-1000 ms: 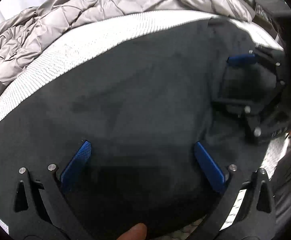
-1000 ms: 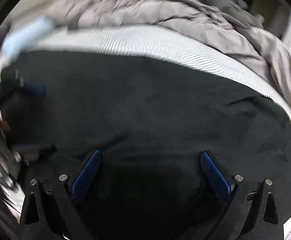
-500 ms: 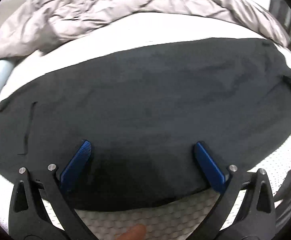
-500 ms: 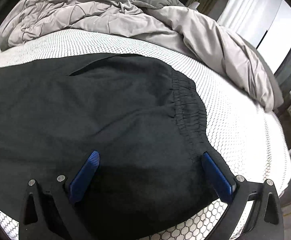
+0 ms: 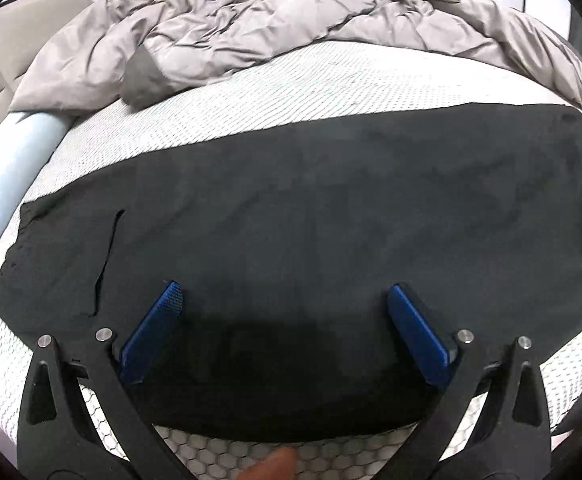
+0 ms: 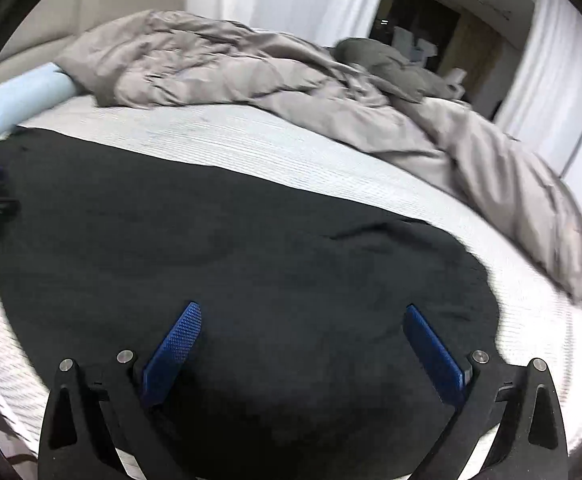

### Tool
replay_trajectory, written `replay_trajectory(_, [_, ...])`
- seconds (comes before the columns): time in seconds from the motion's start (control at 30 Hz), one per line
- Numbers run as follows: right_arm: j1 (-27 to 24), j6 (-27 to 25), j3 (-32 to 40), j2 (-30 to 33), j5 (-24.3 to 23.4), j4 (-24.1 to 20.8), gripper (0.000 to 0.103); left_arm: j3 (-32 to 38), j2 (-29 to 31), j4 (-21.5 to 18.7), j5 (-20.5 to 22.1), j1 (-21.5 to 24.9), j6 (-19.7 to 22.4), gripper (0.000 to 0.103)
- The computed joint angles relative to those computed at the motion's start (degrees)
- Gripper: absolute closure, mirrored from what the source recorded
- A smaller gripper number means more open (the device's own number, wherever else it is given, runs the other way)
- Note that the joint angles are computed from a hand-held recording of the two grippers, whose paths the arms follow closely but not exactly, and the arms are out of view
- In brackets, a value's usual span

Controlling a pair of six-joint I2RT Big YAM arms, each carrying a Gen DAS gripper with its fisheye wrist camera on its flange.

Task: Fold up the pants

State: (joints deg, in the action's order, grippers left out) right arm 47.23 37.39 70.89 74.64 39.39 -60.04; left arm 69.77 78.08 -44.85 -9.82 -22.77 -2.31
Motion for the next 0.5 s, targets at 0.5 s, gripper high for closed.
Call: replay_trajectory(0.5, [1.3,-8.0,7.9,11.2,-10.1,4.6,0.001,-6.7,-5.7,1.5,0.0,5.2,0.3,0.000])
